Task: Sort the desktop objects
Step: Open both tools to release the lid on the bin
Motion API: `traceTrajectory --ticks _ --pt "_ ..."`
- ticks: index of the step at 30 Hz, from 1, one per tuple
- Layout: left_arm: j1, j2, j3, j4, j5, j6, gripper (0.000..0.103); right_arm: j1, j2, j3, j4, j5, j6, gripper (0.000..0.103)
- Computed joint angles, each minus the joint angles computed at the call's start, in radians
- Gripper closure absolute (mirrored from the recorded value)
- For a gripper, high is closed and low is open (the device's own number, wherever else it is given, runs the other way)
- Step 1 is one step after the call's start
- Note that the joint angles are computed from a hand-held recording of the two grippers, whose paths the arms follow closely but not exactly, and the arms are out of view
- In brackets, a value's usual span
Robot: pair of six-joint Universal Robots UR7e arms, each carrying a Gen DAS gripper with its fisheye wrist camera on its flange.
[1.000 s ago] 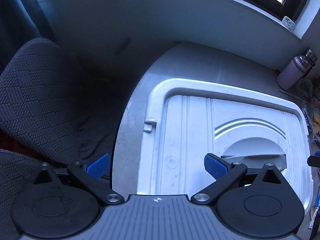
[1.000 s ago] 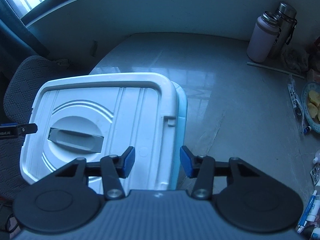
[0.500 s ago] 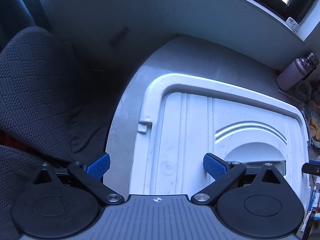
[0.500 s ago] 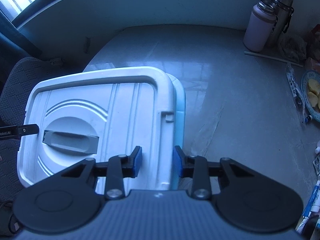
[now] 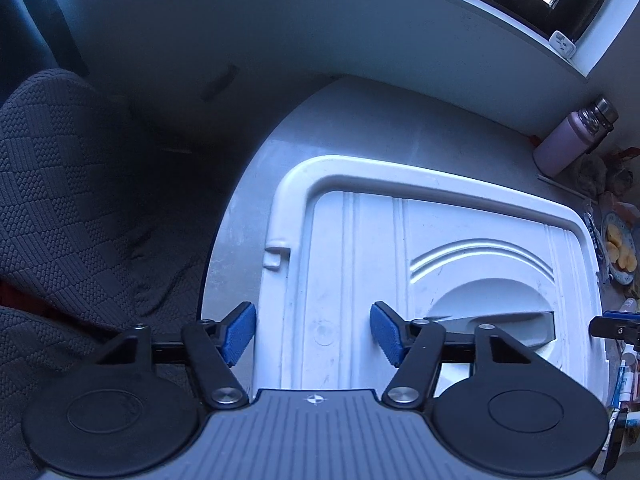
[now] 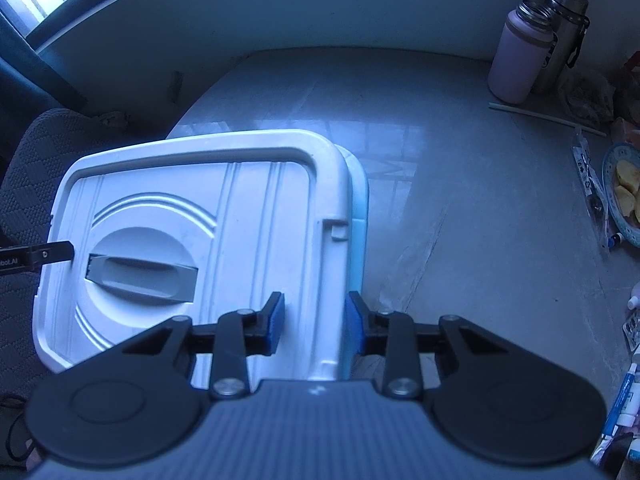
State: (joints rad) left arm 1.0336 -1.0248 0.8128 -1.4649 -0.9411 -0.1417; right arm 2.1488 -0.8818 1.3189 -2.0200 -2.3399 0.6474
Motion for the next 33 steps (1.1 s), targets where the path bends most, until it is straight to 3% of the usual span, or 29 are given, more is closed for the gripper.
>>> traceTrajectory --ticks 5,18,28,33 --pt "-0.008 -0.016 0.017 0.003 0.012 -0.004 0.051 0.005 0.005 -0.005 0.005 -0.005 0.004 0.069" --pt "-0.015 0.012 0.002 -0.002 0.027 0.033 0.051 0.002 -0.019 0.026 -0.005 0.002 0.041 0.069" --pt "-0.014 0.027 -0.014 0.009 0.03 0.025 0.051 0.01 -0.003 0.009 -0.017 0.011 0.016 0.07" --pt "-0.012 0.038 -0.038 0.025 0.029 0.029 0.046 0.014 0.002 -0.002 0.009 -0.005 0.034 0.069"
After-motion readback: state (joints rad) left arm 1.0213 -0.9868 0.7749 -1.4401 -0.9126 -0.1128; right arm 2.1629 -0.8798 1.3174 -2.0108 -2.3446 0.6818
